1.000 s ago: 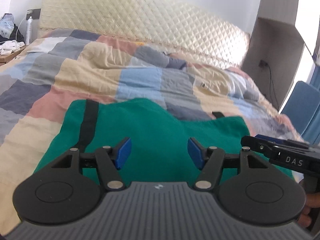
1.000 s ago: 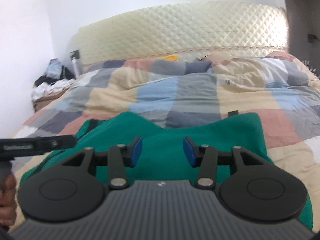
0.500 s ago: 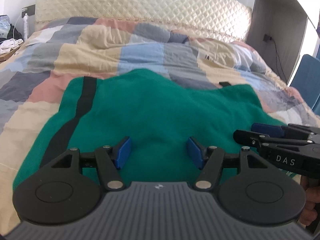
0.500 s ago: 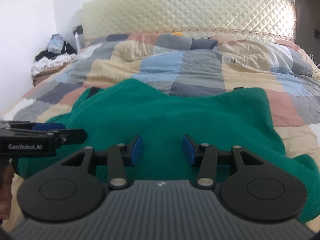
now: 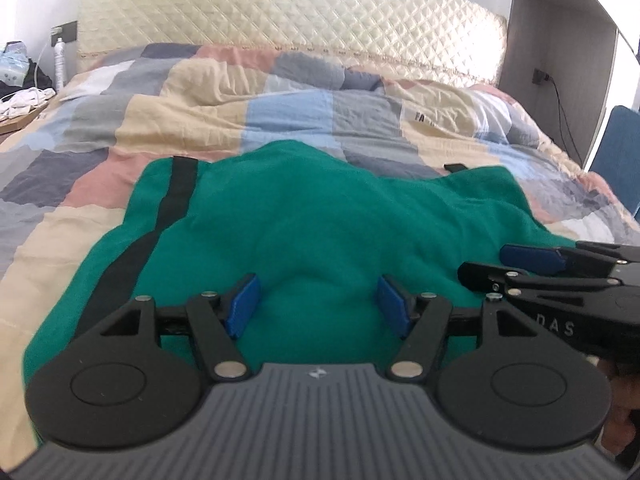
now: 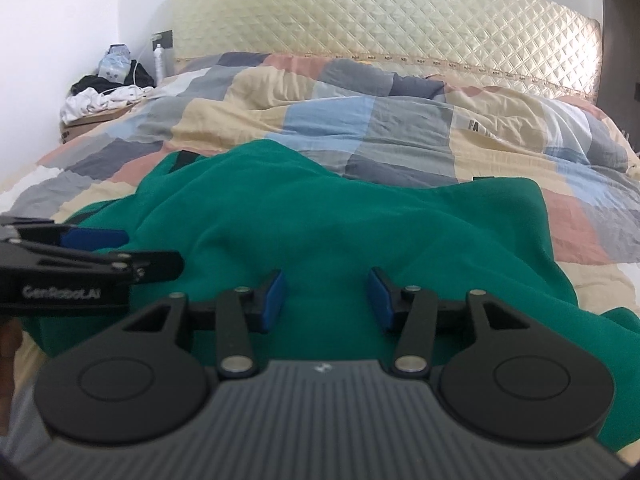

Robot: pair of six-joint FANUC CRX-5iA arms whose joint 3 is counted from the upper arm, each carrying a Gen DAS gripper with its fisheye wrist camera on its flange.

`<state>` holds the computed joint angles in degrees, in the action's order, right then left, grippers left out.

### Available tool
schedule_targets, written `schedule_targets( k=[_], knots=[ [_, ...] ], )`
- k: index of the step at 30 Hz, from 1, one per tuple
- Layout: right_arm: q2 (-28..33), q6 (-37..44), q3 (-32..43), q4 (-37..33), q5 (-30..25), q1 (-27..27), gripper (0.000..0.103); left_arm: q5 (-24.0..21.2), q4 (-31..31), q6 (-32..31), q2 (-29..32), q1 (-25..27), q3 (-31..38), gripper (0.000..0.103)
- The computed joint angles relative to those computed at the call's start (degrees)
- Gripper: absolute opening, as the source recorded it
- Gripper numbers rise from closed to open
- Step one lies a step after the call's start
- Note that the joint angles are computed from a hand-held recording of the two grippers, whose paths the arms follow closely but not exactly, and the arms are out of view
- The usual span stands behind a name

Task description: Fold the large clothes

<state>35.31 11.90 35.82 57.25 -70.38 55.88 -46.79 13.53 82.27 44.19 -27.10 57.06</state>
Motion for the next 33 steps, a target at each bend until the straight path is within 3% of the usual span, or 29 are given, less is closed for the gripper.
schedule_targets(
  k=[3, 8, 18, 22, 26, 28, 30, 33],
  knots=[
    [-1.6, -2.0, -1.3, -0.7, 0.9, 0.3, 0.050, 4.6, 2.2, -1.4, -6.1, 0.5, -9.8, 0.070],
    [-5.4, -8.1, -5.4, -0.8, 2.8, 1.5, 0.049, 5.0, 3.3, -1.0, -13.0, 1.5, -18.9, 0.070],
    [-9.9, -18.0, -8.9, -2.1, 1.4, 4.5, 0.050, 3.3, 1.7, 3.5, -19.1, 1.6, -25.1, 0.071],
    [-12.1, -23.6, -11.7, -2.7, 1.5, 5.3, 0.051, 0.7, 3.3, 7.5, -19.4, 2.6, -26.1, 0.077],
    [-13.7, -29.9, -14.1, -3.2, 0.9, 5.7, 0.051, -1.5, 10.9, 10.9, -18.4, 4.9, -27.4, 0.084],
    [-14.3, -33.6, -15.0, -3.6, 0.6, 6.0, 0.058, -2.2, 16.8, 12.9, -17.6, 6.4, -28.9, 0.090],
    [-14.8, -38.4, -16.1, -3.4, -1.0, 6.5, 0.060, -2.1, 27.0, 13.1, -17.0, 8.0, -33.0, 0.092],
    [-17.6, -48.5, -21.1, -2.8, 1.0, 6.9, 0.061, 0.8, 41.6, 12.1, -17.3, 9.0, -40.9, 0.092]
  ],
)
